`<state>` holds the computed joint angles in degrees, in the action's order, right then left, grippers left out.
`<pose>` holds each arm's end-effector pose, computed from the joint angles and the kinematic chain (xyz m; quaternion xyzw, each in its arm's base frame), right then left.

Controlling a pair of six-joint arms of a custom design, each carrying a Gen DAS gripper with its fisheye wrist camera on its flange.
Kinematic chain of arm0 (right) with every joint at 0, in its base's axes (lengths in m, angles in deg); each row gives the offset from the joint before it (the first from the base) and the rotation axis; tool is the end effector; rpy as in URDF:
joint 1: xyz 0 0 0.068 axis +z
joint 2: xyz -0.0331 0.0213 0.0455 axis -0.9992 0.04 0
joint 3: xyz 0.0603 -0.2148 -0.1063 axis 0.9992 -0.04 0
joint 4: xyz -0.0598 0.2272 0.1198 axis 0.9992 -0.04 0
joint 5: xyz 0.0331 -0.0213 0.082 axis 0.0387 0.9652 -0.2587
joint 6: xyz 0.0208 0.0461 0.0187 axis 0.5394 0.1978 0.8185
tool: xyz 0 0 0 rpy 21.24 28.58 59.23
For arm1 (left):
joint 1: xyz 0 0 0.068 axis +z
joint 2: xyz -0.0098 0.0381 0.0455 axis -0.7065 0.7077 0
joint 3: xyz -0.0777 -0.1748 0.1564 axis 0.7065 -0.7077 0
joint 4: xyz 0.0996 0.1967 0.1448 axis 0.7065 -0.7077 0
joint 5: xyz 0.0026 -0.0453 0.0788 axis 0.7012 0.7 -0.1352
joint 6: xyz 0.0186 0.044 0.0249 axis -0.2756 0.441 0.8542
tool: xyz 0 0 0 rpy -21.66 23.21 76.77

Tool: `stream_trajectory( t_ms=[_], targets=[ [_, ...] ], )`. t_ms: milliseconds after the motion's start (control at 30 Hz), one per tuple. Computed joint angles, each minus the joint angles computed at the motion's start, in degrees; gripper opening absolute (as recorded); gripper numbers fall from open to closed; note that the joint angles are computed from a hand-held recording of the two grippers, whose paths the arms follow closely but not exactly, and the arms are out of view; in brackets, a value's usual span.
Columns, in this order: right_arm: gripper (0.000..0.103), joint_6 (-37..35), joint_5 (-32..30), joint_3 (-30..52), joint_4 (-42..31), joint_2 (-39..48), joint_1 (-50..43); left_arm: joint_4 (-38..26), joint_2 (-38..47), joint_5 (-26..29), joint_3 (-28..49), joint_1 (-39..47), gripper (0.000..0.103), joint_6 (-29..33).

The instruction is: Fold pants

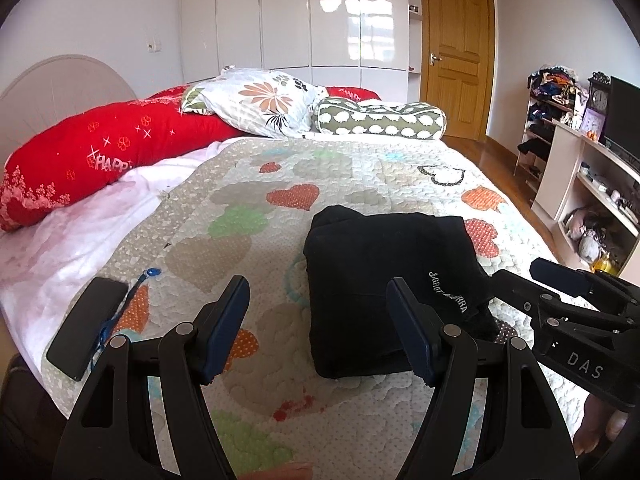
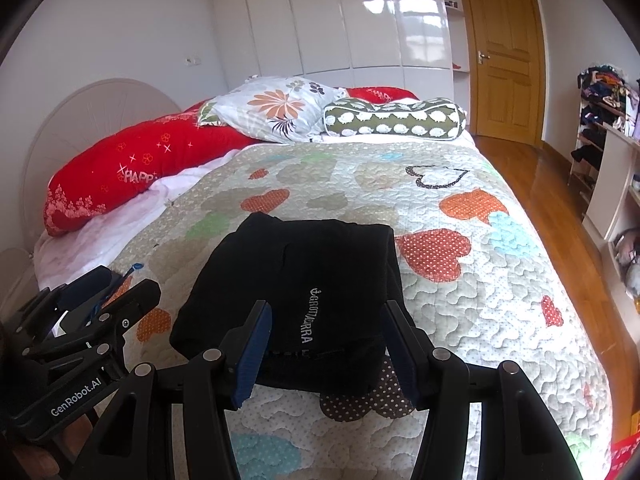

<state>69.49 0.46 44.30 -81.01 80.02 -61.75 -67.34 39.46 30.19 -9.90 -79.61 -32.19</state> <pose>0.1959 0.0740 0.2010 0.2199 0.8557 -0.0013 0.4685 0.2618 -0.1808 0.2211 0.2774 0.8403 -0.1290 0.4476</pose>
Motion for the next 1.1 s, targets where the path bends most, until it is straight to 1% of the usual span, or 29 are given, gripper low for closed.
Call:
stream_trajectory(
  t_ms=[300, 433, 1100],
  targets=[
    [0.055, 0.4, -0.8, -0.8, -0.7, -1.0, -0.7, 0.6, -0.3, -0.2, -0.7, -0.5, 0.072, 0.3],
    [0.055, 0.1, -1.4, -0.4, -0.5, -0.3, -1.3, 0.7, -0.3, -0.3, -0.7, -0.6, 0.072, 0.2],
    [0.055, -0.7, -0.8, 0.8, 0.5, 2.6, -1.1, 0.6, -0.3, -0.1, -0.8, -0.6, 0.072, 0.1]
  ],
)
